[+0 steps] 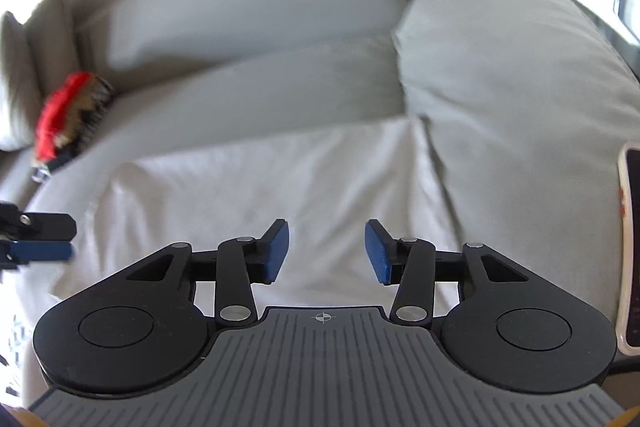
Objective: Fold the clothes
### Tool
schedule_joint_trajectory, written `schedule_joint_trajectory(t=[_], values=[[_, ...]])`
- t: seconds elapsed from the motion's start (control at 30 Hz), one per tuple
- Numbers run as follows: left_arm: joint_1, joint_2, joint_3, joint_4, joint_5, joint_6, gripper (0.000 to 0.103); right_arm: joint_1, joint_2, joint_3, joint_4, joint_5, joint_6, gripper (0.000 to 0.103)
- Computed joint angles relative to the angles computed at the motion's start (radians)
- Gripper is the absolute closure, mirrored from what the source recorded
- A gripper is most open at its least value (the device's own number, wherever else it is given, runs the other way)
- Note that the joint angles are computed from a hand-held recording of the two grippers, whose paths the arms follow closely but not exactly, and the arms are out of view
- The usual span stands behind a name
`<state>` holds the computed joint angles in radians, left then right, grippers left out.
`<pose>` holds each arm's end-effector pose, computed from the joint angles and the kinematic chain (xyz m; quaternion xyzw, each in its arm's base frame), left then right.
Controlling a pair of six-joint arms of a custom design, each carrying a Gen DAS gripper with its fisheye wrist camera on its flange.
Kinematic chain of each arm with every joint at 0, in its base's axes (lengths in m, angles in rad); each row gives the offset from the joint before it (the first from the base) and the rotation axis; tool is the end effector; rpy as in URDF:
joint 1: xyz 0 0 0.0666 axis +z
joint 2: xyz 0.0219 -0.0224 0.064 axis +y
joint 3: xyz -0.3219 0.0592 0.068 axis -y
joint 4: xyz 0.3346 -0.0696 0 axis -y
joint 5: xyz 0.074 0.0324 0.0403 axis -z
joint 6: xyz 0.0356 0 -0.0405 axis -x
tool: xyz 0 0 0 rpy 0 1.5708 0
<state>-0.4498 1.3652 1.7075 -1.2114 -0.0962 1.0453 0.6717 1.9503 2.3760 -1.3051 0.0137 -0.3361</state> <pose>0.3691 -0.1749 0.4882 -0.2910 0.8919 -0.2003 0.2825 0.4536 0.3595 0.4580 -0.1548 0.9280 0.1580 0.2998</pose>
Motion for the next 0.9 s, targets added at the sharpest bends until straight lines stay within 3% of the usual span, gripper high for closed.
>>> schedule_joint_trajectory(t=[0.03,0.1,0.17,0.23,0.37,0.47,0.5,0.6,0.73,0.9], values=[[-0.024,0.020,0.012,-0.030,-0.102,-0.039,0.058,-0.004,0.025,0.026,-0.030,0.000,0.000,0.056],[-0.052,0.133,0.096,-0.196,-0.287,-0.108,0.065,-0.006,0.046,0.028,-0.050,0.011,0.025,0.056],[-0.073,0.190,0.111,-0.261,-0.339,-0.132,0.070,-0.003,0.045,0.002,-0.048,0.029,0.054,0.058],[-0.067,0.195,0.071,-0.260,-0.309,-0.163,0.070,-0.005,0.037,-0.031,-0.044,0.029,0.081,0.058],[-0.061,0.180,0.047,-0.306,-0.284,-0.142,0.066,-0.025,-0.029,-0.159,0.019,0.006,0.089,0.058],[-0.076,0.194,0.071,-0.354,-0.279,-0.121,0.065,-0.043,-0.045,-0.174,-0.024,0.053,0.085,0.061],[-0.081,0.199,0.083,-0.371,-0.279,-0.118,0.065,-0.052,-0.058,-0.188,-0.029,0.047,0.076,0.067],[-0.059,0.210,0.109,-0.387,-0.256,-0.116,0.065,-0.064,-0.099,-0.231,-0.023,0.025,0.046,0.066],[-0.061,0.210,0.125,-0.318,-0.214,-0.128,0.065,-0.058,-0.153,-0.297,0.053,0.019,0.037,0.056],[-0.084,0.274,0.197,-0.272,-0.208,-0.210,0.064,-0.062,-0.129,-0.251,0.069,-0.004,0.026,0.055]])
